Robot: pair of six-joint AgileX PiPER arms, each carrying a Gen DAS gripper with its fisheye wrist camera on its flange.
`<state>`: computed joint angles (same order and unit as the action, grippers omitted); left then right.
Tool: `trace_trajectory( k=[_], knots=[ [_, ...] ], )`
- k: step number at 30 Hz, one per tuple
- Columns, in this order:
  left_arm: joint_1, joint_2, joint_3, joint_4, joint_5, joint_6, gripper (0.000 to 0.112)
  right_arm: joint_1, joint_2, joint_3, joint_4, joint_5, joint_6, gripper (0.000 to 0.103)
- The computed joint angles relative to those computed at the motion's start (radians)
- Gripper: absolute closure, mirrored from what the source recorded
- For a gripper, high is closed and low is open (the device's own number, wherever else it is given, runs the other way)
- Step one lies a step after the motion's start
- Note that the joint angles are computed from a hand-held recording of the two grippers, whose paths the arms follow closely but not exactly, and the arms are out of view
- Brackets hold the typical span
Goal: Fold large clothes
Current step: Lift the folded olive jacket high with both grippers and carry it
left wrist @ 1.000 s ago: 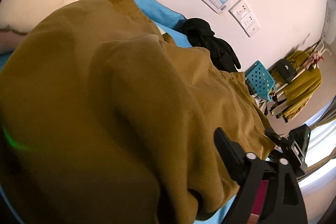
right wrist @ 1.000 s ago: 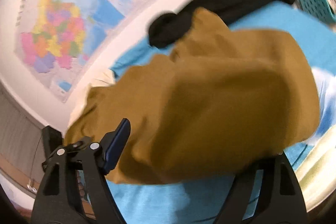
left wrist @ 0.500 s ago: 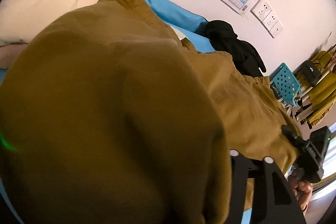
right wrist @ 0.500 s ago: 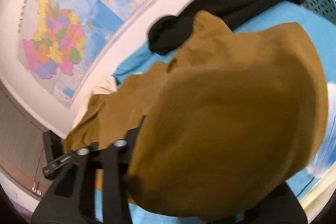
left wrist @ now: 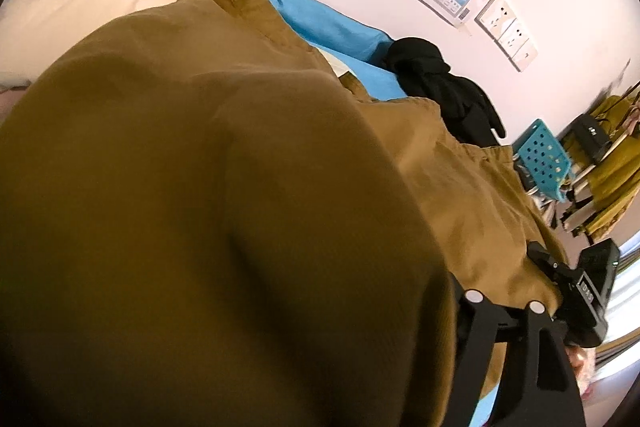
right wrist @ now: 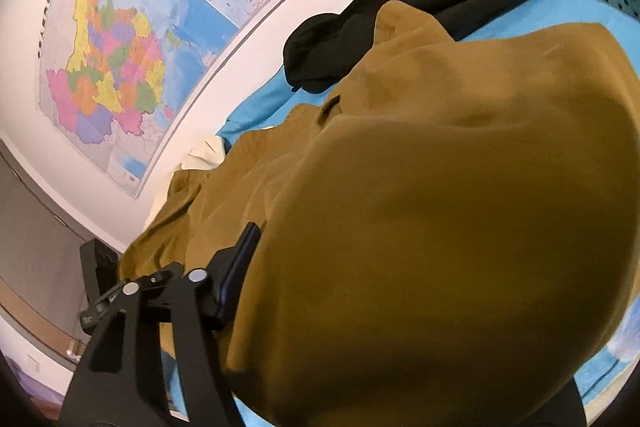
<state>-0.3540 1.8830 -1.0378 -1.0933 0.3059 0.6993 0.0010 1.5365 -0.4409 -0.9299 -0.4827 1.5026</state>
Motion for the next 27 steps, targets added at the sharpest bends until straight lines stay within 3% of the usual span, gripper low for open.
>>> trace_trajectory(
  k=[2,5,9,11,13,15,18,20,22,25,27],
  knots=[
    [-0.012,-0.005,-0.006,0.125,-0.023,-0.132,0.046,-0.005,-0.008,0.000,-0.014,0.001,-0.004,0.058],
    [-0.012,-0.013,-0.004,0.162,-0.020,-0.178,0.057,0.000,-0.035,0.001,-0.022,0.002,-0.012,0.070],
    [-0.030,-0.040,0.002,0.276,-0.032,-0.281,0.070,0.017,-0.113,-0.003,-0.089,0.032,0.041,0.077],
    [-0.037,-0.063,0.018,0.306,-0.040,-0.308,0.078,-0.012,-0.147,0.012,-0.128,-0.030,0.074,0.078],
    [-0.029,-0.100,0.053,0.209,-0.036,-0.214,0.080,-0.037,-0.173,0.026,-0.172,-0.064,0.091,0.078],
    [-0.002,-0.113,0.070,0.127,0.007,-0.099,0.077,-0.047,-0.165,0.014,-0.263,-0.042,0.171,0.075],
    [-0.001,-0.096,0.071,0.160,0.004,-0.096,0.065,-0.074,-0.099,0.005,-0.351,-0.045,0.248,0.062],
    [0.003,-0.086,0.076,0.161,-0.015,-0.099,0.050,-0.078,-0.068,0.004,-0.338,-0.046,0.245,0.042],
    [0.001,-0.069,0.064,0.187,-0.026,-0.135,0.040,-0.089,-0.028,0.002,-0.302,-0.071,0.213,0.033],
    [-0.003,-0.033,0.038,0.131,-0.035,-0.077,0.031,-0.056,0.005,-0.010,-0.217,-0.056,0.138,0.031],
    [-0.028,-0.022,0.024,0.218,-0.069,-0.169,0.032,-0.056,0.034,-0.021,-0.199,-0.086,0.122,0.044]
  ],
)
